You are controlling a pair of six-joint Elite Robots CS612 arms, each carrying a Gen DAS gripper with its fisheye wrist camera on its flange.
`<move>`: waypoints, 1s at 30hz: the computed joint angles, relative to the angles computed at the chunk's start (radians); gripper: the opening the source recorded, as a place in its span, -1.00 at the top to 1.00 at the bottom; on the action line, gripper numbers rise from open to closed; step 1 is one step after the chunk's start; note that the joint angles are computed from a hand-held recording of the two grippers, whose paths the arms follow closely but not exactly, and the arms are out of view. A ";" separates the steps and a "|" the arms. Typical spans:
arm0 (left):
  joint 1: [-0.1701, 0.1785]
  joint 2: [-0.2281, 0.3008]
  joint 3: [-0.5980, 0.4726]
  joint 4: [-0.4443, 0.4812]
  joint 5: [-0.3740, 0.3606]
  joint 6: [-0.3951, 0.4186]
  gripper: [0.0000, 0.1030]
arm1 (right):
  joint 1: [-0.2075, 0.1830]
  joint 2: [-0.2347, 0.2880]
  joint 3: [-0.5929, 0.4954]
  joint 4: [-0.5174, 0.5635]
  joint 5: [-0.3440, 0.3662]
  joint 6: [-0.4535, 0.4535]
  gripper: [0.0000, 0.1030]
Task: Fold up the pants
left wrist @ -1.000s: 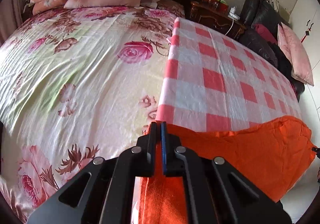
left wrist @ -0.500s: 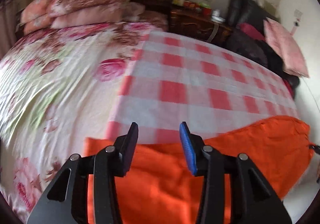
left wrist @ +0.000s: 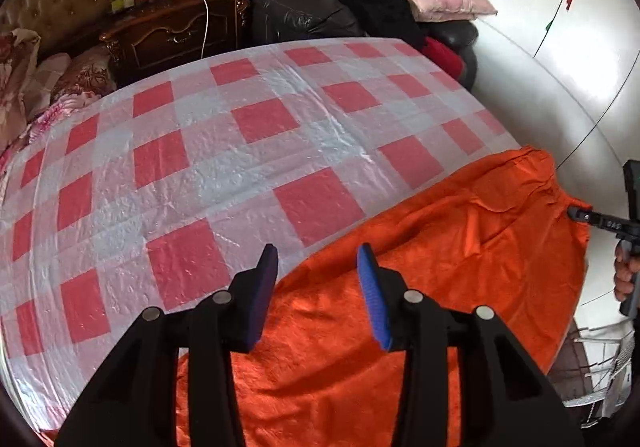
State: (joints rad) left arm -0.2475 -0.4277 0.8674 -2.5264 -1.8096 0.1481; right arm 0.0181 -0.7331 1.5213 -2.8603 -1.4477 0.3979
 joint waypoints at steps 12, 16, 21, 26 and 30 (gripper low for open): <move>0.015 -0.055 0.151 -0.030 0.102 -0.042 0.71 | 0.035 0.027 -0.184 0.050 -0.069 -0.339 -0.17; 0.012 -0.059 0.174 -0.074 0.117 -0.076 0.66 | 0.074 0.133 -0.391 0.236 0.017 -0.617 -0.16; 0.010 -0.073 0.216 -0.136 0.120 -0.131 0.57 | 0.112 0.213 -0.548 0.415 0.142 -0.835 -0.15; 0.012 -0.075 0.232 -0.177 0.101 -0.168 0.44 | 0.126 0.295 -0.712 0.596 0.188 -0.898 0.19; 0.014 -0.075 0.241 -0.200 0.083 -0.178 0.34 | 0.095 0.309 -0.745 0.711 0.342 -0.867 0.54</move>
State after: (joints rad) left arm -0.2339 -0.5025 1.1080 -2.7268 -1.7262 -0.0301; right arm 0.1130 -0.4244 0.7765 -2.1493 -1.1060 -0.4688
